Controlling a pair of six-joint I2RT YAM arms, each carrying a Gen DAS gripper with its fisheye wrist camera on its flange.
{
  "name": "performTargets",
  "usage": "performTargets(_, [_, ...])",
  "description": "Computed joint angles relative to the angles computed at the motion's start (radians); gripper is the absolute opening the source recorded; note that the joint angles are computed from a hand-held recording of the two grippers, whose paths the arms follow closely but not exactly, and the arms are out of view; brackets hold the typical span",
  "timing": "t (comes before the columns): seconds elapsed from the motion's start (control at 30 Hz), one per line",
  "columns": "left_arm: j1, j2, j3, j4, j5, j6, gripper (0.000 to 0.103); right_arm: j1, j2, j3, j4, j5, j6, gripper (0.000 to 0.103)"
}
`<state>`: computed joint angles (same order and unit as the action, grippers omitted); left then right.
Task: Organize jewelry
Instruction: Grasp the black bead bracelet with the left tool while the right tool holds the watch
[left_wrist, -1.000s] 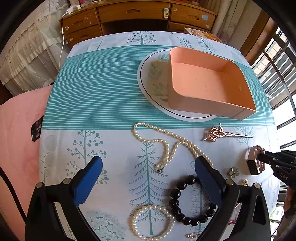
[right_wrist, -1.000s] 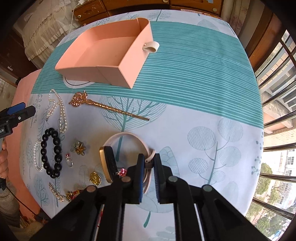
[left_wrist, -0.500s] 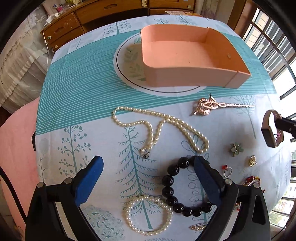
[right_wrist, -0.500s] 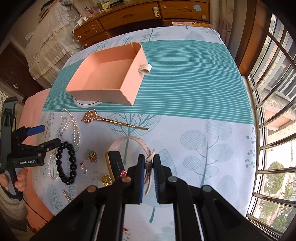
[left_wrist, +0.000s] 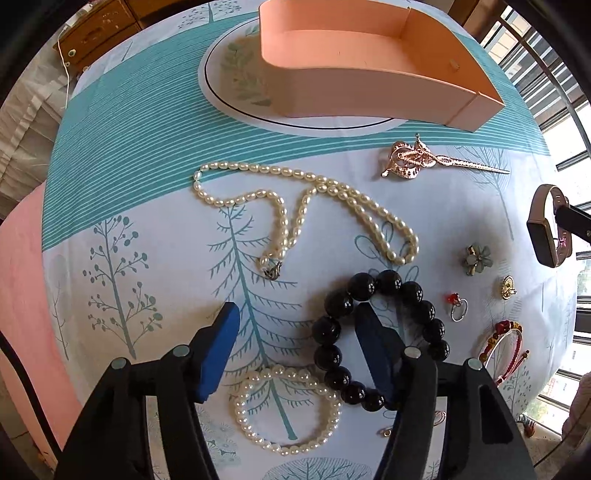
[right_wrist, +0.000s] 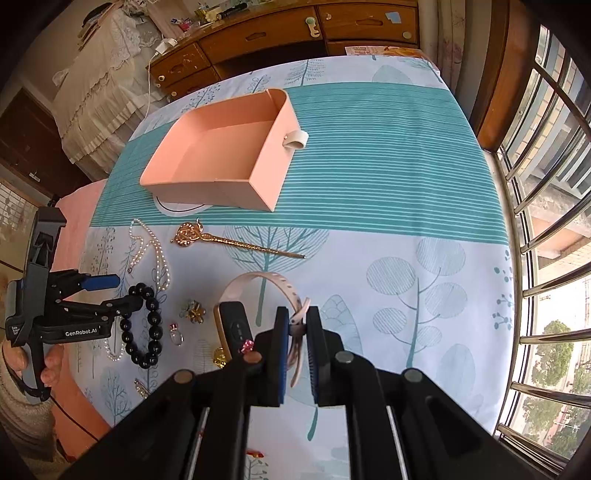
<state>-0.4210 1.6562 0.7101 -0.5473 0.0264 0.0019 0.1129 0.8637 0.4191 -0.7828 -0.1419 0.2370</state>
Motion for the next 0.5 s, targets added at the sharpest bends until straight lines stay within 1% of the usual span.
performTargets(0.07, [0.0,0.009,0.015,-0.019,0.004,-0.005,0.062,0.0,0.003,0.001,0.004,-0.002,0.004,0.009])
performTargets(0.1, [0.008,0.03,0.038,-0.028,0.005,0.001,0.057,0.002,0.004,0.002,0.006,0.0,0.009,0.009])
performTargets(0.13, [0.02,0.05,0.062,-0.037,0.008,0.012,0.049,0.003,0.006,0.004,0.007,0.002,0.011,0.009])
performTargets(0.17, [0.033,0.069,0.086,-0.05,0.015,0.026,0.043,0.008,0.007,0.004,0.009,0.005,0.017,0.009])
performTargets(0.23, [0.055,0.088,0.116,-0.082,0.043,0.049,0.014,0.017,0.008,0.004,0.012,0.007,0.027,0.009])
performTargets(0.27, [0.056,0.087,0.116,-0.092,0.054,0.05,0.014,0.021,0.008,0.003,0.013,0.007,0.031,0.009])
performTargets(0.43, [0.043,0.038,0.072,-0.073,0.044,0.018,0.013,0.049,-0.008,0.001,0.008,0.01,0.052,0.009])
performTargets(0.5, [0.046,-0.01,0.043,-0.069,0.048,-0.002,0.013,0.065,-0.025,0.006,-0.005,0.013,0.063,0.009])
